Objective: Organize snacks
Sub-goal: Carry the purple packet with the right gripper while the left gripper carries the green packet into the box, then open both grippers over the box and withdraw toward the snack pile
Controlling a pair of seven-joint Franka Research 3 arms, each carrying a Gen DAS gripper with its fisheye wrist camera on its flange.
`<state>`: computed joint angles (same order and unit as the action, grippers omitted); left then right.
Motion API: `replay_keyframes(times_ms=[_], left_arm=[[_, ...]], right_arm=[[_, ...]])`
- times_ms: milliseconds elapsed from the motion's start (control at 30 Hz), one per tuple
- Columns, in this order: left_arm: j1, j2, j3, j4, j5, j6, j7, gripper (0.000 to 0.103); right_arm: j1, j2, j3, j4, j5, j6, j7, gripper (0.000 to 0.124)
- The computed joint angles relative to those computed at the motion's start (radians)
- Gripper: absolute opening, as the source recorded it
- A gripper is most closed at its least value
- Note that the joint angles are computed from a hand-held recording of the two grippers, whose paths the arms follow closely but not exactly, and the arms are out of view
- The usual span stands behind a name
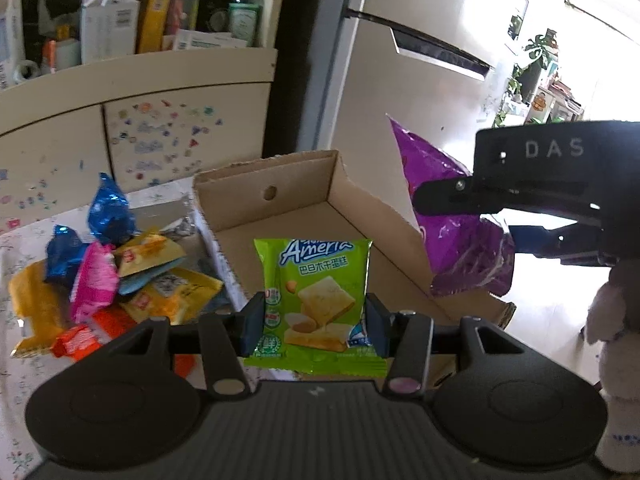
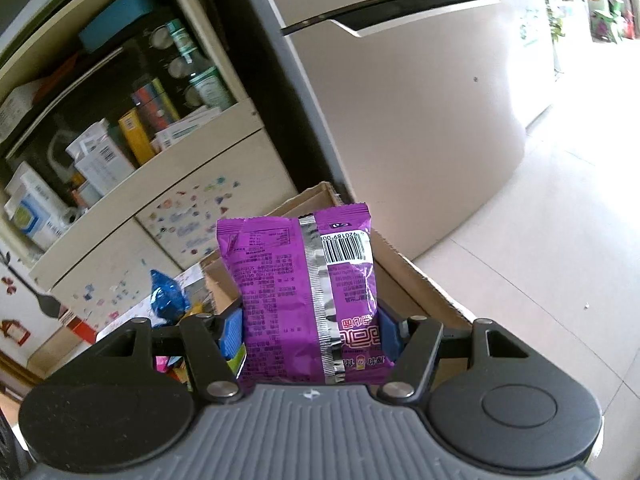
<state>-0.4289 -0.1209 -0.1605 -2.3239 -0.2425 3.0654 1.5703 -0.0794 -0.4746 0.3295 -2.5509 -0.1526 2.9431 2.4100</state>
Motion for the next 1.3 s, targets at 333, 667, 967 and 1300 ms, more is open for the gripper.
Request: replay_keyframes(times_ms=[333,667,967,1300], left_arm=[[0.043,0.057,-0.058,0.049,0.052,-0.006,-0.031,0.070],[0.037,0.011,-0.024,0.020,-0.012,-0.019,0.009,0.082],[0.078,-0.052,0.024,-0.018,0.035,-0.070,-0.044,0.085],[0.196,-0.107,0.058,-0.047,0.182,-0.117,-0.147,0.086]], right_arm=[[-0.018,0.010,0.004,0.008,-0.009,-0.011,0.068,0.072],[0.004,0.023,-0.012,0.006,0.005,0.016,0.050,0.081],[0.085,0.054,-0.061,0.015,0.065,0.055,-0.058,0.085],[0.305,0.124,-0.193,0.042,0.276,0.112,-0.320,0.086]])
